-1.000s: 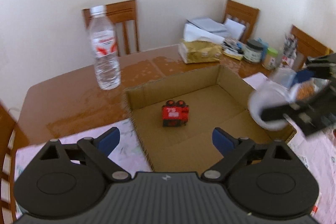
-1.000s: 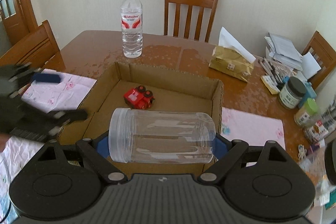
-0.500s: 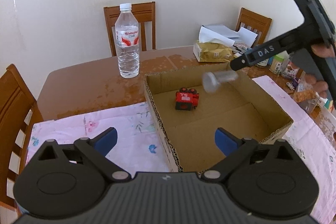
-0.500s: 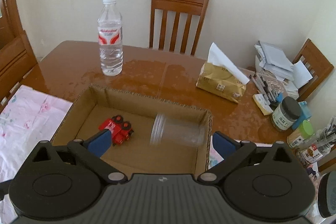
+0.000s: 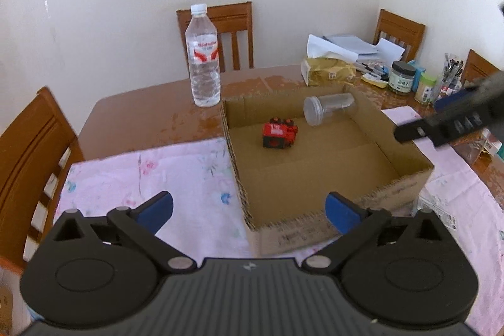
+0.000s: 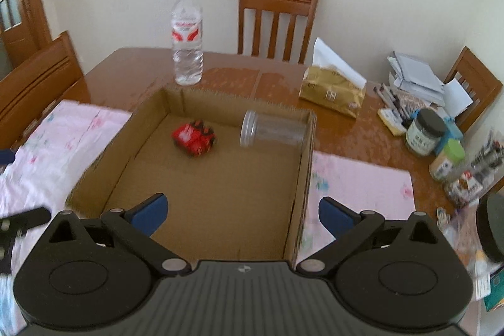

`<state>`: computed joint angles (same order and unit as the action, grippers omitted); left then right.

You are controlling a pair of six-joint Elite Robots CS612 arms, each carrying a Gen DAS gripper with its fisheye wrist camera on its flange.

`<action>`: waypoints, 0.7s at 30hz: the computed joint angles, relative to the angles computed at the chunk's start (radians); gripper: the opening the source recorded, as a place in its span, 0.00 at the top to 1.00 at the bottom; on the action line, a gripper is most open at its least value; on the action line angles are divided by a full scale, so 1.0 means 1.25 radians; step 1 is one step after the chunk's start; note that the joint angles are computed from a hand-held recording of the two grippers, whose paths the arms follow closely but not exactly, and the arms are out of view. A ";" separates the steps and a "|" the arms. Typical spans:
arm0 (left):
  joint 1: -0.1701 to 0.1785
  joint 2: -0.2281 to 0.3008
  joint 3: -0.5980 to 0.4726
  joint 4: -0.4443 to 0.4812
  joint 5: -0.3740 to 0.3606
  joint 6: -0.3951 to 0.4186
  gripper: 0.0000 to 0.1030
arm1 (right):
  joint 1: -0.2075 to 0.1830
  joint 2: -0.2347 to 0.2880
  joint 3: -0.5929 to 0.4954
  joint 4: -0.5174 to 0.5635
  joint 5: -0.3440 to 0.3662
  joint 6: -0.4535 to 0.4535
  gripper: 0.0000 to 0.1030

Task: Organize rigid objects
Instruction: 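Move the right tool to the capsule bottle while the left tool approaches the grey elephant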

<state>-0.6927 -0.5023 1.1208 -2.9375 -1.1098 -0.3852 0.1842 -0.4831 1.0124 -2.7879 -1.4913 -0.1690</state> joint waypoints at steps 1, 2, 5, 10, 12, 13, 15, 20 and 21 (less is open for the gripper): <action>-0.004 -0.004 0.005 0.011 0.006 -0.017 0.01 | -0.003 -0.011 0.025 -0.013 0.008 -0.006 0.00; -0.009 -0.007 0.008 0.025 0.012 -0.034 0.01 | -0.006 -0.024 0.054 -0.028 0.018 -0.013 0.00; -0.025 -0.013 0.017 0.063 0.042 -0.088 0.01 | -0.015 -0.051 0.120 -0.058 0.043 -0.027 0.00; -0.044 -0.022 0.025 0.129 0.080 -0.171 0.01 | -0.029 -0.085 0.214 -0.087 0.075 -0.058 0.00; -0.052 -0.025 0.027 0.161 0.100 -0.186 0.01 | -0.031 -0.094 0.244 -0.100 0.080 -0.065 0.00; -0.055 -0.027 0.029 0.165 0.106 -0.185 0.01 | -0.033 -0.099 0.258 -0.103 0.088 -0.066 0.00; -0.058 -0.028 0.035 0.164 0.107 -0.163 0.00 | -0.034 -0.108 0.283 -0.117 0.097 -0.071 0.00; -0.051 -0.022 0.037 0.130 0.065 -0.108 0.00 | -0.026 -0.129 0.335 -0.125 0.100 -0.055 0.00; -0.047 -0.020 0.039 0.111 0.046 -0.089 0.00 | -0.024 -0.132 0.342 -0.126 0.103 -0.047 0.00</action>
<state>-0.7515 -0.5276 1.1698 -2.7990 -1.0520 -0.4959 0.1538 -0.6476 1.4403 -2.9452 -1.3631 -0.2273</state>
